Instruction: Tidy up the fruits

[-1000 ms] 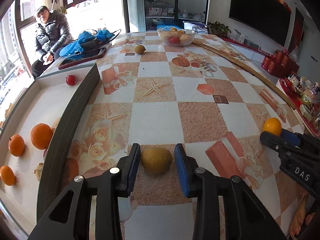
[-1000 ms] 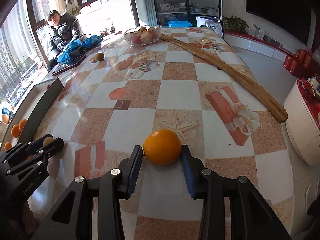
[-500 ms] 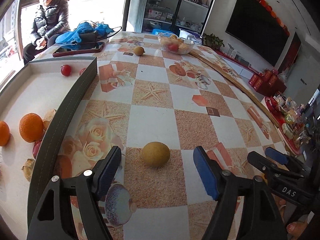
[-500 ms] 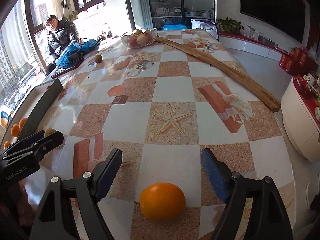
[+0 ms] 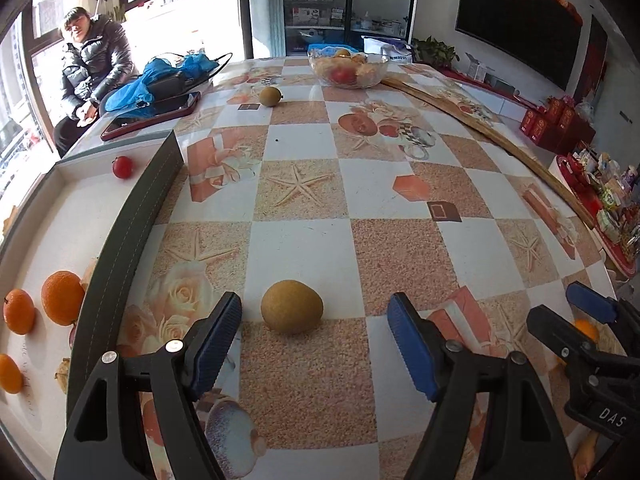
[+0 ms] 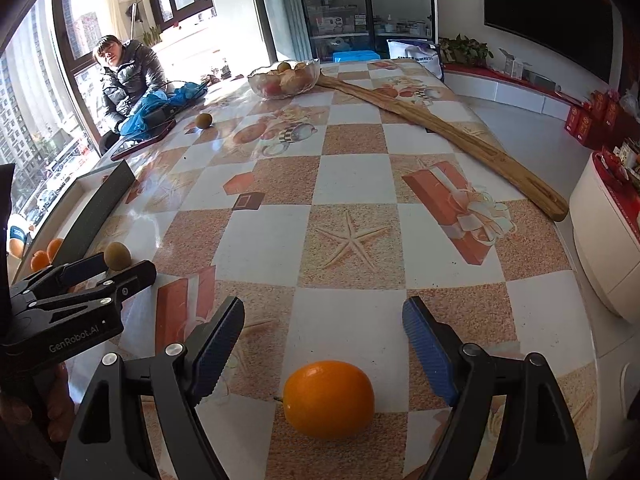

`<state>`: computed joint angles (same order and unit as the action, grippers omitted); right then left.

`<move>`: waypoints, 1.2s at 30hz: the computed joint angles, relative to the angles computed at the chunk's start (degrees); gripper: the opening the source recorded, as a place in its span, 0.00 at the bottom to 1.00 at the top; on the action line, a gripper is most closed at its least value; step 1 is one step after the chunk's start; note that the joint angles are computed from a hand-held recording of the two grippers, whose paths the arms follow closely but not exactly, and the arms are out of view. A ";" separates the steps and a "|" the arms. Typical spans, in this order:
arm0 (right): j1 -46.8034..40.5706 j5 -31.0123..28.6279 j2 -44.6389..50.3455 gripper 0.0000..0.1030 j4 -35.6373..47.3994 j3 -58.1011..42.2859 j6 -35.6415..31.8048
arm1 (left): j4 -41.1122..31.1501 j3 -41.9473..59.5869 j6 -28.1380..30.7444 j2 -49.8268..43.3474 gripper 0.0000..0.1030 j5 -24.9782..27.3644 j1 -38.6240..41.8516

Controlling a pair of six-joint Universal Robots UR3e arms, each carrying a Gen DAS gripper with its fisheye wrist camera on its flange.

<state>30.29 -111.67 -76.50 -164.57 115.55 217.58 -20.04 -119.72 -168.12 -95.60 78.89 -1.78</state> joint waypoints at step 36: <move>-0.94 -2.86 4.63 0.40 8.29 -9.38 -1.31 | 1.85 -3.43 1.79 2.71 0.31 -1.71 1.69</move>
<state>29.35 -114.53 -71.87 -156.27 106.17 216.27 -18.19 -123.15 -166.33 -92.89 77.18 -0.09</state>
